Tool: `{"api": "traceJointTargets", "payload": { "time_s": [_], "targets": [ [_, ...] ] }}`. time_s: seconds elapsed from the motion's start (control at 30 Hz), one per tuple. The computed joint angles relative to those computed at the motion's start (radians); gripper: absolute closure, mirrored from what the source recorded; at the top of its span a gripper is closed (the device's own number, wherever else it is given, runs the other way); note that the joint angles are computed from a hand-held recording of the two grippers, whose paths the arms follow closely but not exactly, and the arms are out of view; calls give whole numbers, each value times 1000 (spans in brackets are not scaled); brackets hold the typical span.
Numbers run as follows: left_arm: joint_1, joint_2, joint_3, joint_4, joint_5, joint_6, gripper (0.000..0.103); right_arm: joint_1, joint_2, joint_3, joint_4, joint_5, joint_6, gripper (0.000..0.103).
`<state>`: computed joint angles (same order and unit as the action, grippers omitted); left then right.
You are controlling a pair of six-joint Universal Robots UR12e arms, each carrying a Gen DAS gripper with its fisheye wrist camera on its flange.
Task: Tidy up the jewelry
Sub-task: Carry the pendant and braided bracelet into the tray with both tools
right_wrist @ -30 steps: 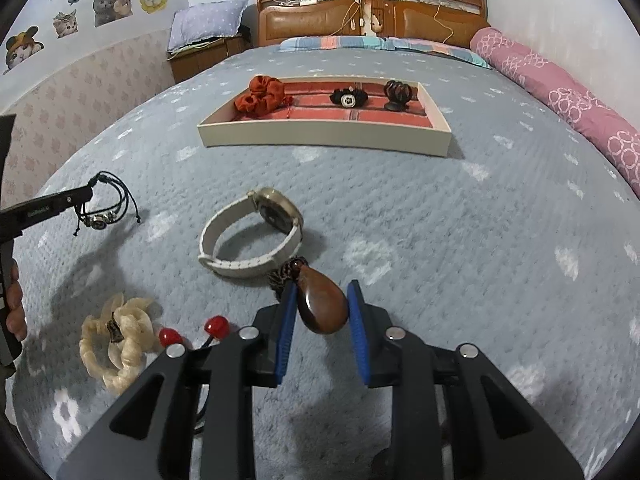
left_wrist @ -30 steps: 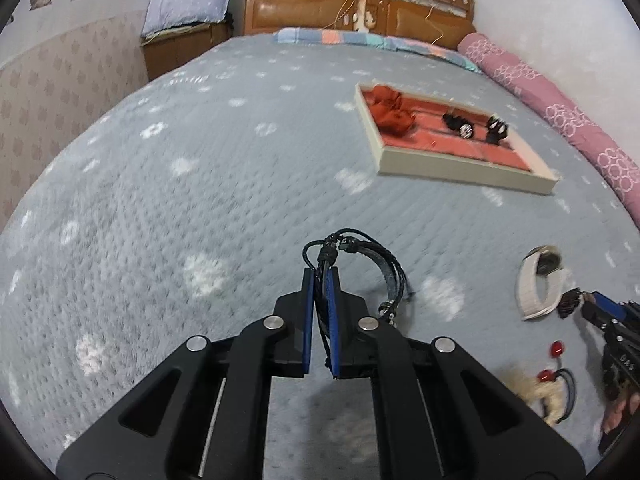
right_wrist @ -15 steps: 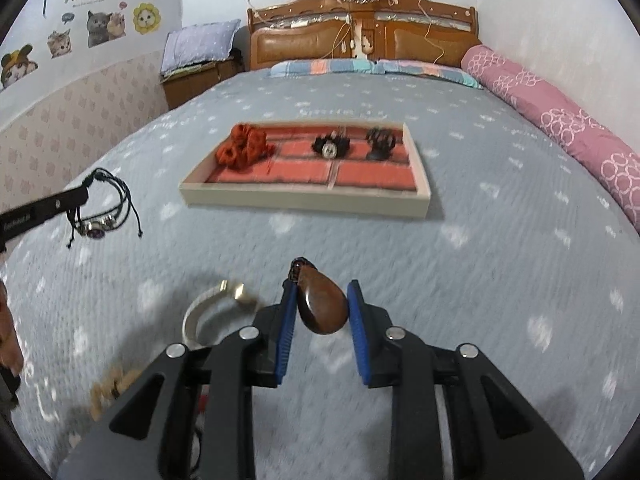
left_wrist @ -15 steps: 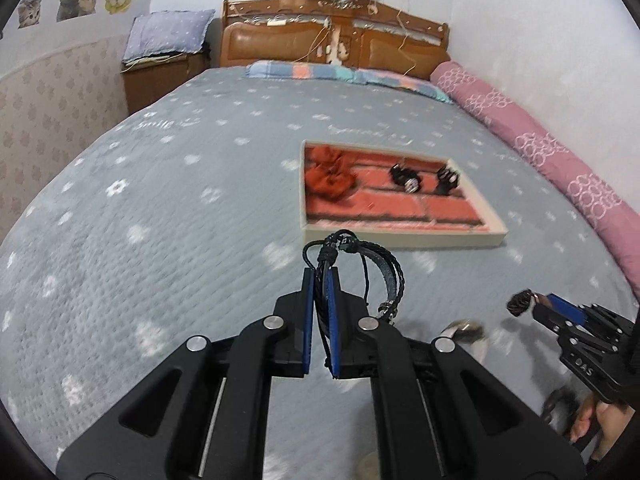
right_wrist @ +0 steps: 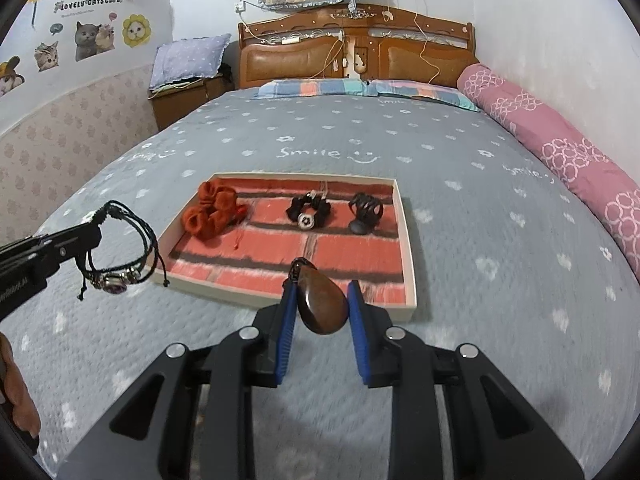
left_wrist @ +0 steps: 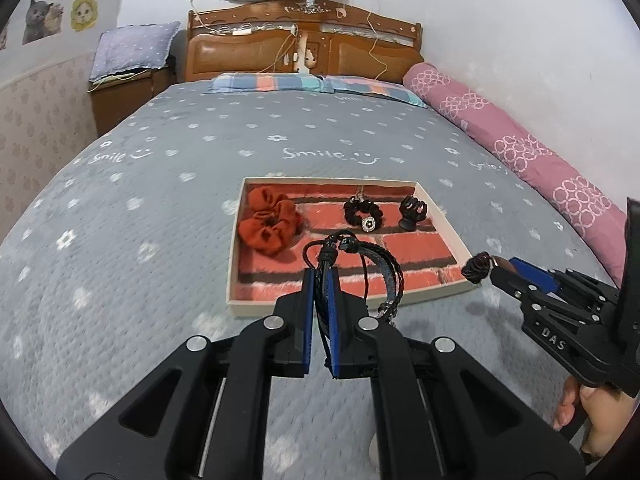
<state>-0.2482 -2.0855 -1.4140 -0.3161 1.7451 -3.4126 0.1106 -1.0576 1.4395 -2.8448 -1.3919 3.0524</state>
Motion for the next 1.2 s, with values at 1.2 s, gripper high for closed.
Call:
{"api": "traceJointTargets", "payload": {
  "time_s": [1.2],
  "targets": [
    [61, -251, 325, -241, -73, 31, 98, 20, 270, -378, 181, -102, 7, 77]
  ]
}}
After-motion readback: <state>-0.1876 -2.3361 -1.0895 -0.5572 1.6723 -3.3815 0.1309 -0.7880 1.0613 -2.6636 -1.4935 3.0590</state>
